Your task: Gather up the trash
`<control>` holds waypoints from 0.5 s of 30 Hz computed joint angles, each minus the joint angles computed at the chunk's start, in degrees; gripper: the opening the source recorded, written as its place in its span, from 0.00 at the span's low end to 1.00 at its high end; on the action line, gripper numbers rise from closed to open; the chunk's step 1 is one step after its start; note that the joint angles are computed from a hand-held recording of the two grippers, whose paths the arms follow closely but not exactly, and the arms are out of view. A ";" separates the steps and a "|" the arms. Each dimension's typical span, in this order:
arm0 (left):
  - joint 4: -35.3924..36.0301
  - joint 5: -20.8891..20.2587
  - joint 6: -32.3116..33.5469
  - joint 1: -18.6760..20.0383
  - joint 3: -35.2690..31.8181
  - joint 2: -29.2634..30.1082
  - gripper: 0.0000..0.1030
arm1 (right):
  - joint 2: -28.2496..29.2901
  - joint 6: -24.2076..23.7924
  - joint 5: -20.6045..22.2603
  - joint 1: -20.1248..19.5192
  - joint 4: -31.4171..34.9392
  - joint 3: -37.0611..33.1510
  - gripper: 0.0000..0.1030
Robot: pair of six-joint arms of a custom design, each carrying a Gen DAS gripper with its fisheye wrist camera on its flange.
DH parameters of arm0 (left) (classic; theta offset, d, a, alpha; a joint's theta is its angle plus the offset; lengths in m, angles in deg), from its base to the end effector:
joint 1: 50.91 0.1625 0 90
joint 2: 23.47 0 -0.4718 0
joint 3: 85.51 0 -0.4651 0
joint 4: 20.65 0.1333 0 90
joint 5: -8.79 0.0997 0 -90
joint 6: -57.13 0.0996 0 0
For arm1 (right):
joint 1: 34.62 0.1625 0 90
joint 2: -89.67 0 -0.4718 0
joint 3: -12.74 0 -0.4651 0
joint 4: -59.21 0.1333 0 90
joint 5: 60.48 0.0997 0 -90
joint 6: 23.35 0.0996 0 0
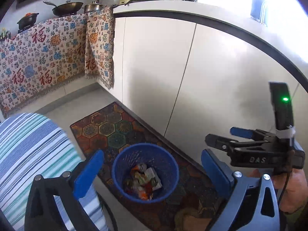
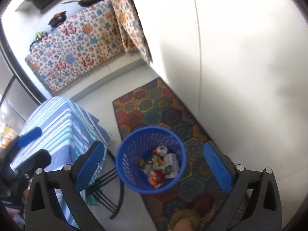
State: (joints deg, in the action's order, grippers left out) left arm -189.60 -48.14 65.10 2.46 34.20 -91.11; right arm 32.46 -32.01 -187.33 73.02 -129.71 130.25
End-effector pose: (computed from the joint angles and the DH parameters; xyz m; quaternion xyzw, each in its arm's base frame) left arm -0.2027 -0.5871 0.2026 0.2926 0.8878 -0.2844 0.2130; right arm 0.2560 -0.5624 0.1551 0.1019 -0.8957 0.3361 0.2728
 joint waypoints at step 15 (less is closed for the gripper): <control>6.23 20.76 -15.02 -12.47 14.90 -13.26 1.00 | -4.41 5.84 -10.06 12.44 -10.27 12.82 1.00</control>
State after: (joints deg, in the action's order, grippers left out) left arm -183.37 -27.38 50.08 -10.01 49.10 -104.37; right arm 28.05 -26.18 -197.39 85.46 -139.98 143.07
